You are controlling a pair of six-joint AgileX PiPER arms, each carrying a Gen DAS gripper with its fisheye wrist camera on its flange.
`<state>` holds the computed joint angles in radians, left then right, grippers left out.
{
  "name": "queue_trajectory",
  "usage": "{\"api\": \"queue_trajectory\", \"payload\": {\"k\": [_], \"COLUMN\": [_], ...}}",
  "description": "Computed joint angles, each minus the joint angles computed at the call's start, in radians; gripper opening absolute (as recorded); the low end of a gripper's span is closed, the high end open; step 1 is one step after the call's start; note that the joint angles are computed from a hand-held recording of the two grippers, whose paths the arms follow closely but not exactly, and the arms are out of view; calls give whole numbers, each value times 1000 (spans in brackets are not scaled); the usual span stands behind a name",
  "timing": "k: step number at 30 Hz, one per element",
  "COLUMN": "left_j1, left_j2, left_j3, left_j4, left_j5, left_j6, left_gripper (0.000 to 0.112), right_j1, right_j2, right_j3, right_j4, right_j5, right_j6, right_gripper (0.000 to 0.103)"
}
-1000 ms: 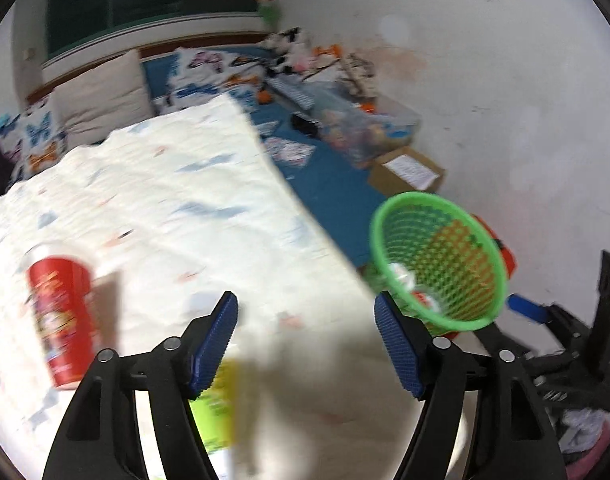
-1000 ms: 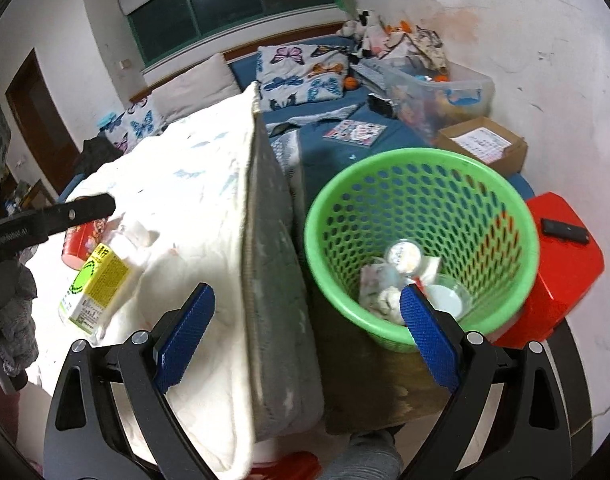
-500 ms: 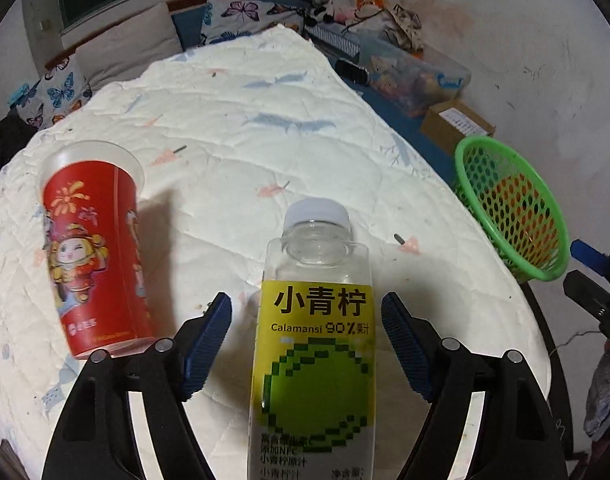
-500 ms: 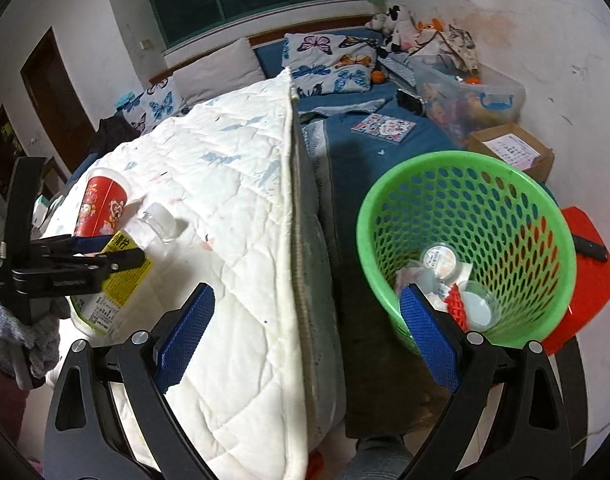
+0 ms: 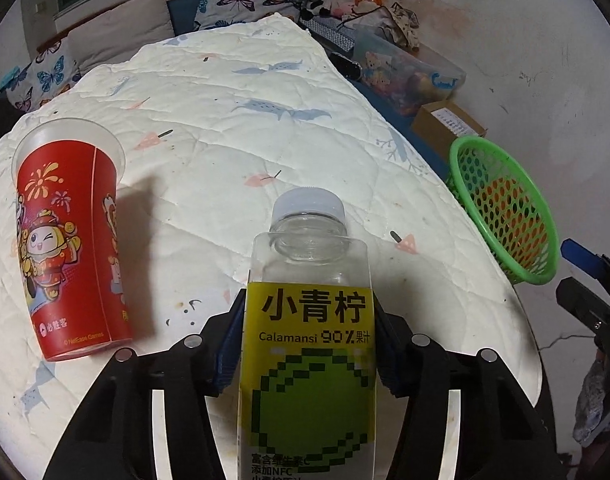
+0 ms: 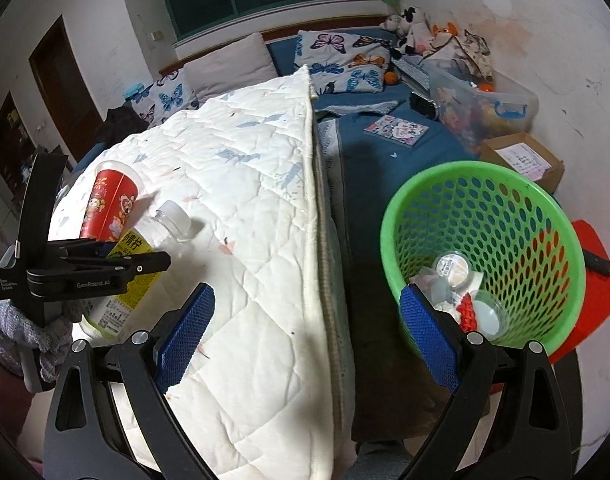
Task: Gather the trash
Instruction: 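Grasp the red paper cup with the right tool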
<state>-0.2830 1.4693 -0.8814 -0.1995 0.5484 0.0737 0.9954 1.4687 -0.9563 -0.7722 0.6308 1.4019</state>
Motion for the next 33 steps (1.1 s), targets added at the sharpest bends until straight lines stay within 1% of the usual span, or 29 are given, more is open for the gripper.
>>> {"api": "queue_trajectory", "payload": {"k": [3,6,9,12,15,18,22,28,30,33], "left_j1": [10,29,66,130,228,323,497,771,818,904], "left_j2": [-33,-97,-176,-251,-334,-386,-444,-456,-453,-448], "left_j3": [12,29,46,57,68,68,64,46,46,50], "left_j4": [-22,-59,-95,-141,-184,-213,-273,-385,-403,-438], "left_j5": [9,25,54,103,160,204,274,370,384,414], "left_j6": [22,68,112,162,226,287,395,582,612,675], "left_gripper": [53,53,53,53,53,53,53,53,53,53], "right_j1": [0,-2,-4,-8,-7,-5,-4,-2,-7,-21], "right_j2": [15,36,64,100,150,209,295,451,513,612], "right_j3": [-23,-51,-85,-132,-194,-268,-384,-615,-710,-874], "right_j4": [13,29,45,76,113,164,248,426,504,633], "right_j5": [-3,-6,-18,-28,-38,-51,-60,-43,-28,18], "right_j6": [-24,-51,-80,-129,-190,-264,-375,-582,-662,-786], "right_gripper": [93,93,93,93,93,93,93,93,93,91]}}
